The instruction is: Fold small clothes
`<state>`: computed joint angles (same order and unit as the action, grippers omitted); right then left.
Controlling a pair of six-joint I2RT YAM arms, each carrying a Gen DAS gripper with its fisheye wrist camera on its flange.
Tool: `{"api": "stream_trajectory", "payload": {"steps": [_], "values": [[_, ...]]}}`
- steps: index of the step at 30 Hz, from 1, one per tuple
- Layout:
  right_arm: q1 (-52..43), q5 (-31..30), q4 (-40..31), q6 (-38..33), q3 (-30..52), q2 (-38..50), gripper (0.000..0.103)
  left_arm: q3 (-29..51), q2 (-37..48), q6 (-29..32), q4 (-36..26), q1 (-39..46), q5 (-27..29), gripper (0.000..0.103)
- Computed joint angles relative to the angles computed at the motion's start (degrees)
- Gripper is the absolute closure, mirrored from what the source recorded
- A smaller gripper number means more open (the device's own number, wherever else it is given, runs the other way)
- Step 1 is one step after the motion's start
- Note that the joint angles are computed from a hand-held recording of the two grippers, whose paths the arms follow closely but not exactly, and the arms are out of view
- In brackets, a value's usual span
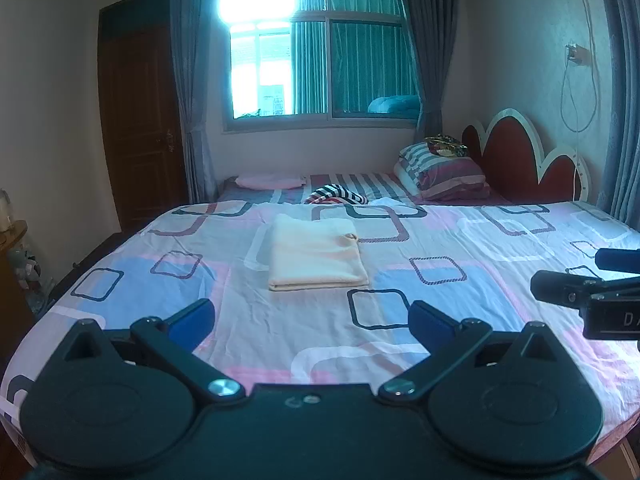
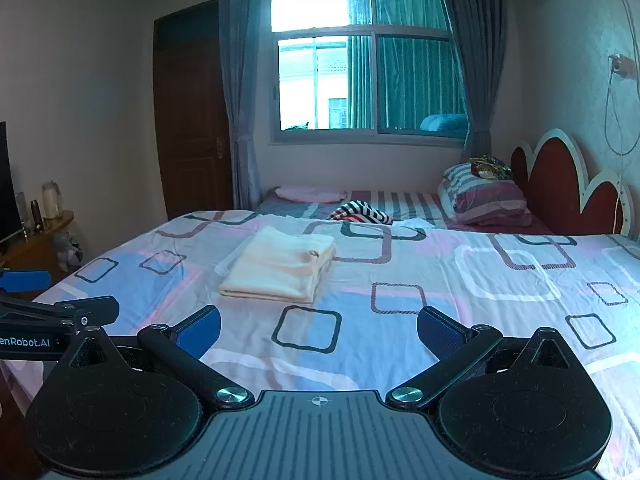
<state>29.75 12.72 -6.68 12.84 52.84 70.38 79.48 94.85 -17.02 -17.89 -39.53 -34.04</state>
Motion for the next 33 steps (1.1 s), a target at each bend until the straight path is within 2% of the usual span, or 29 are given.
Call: {"api": "stream_trajectory", "payload": {"steps": [33], "values": [[-0.62,-0.97,-1.57,-1.02,-0.08,-1.62,0.000,-1.00,-0.58,-0.37,1.21,-0.57,-0.18,0.000]]}}
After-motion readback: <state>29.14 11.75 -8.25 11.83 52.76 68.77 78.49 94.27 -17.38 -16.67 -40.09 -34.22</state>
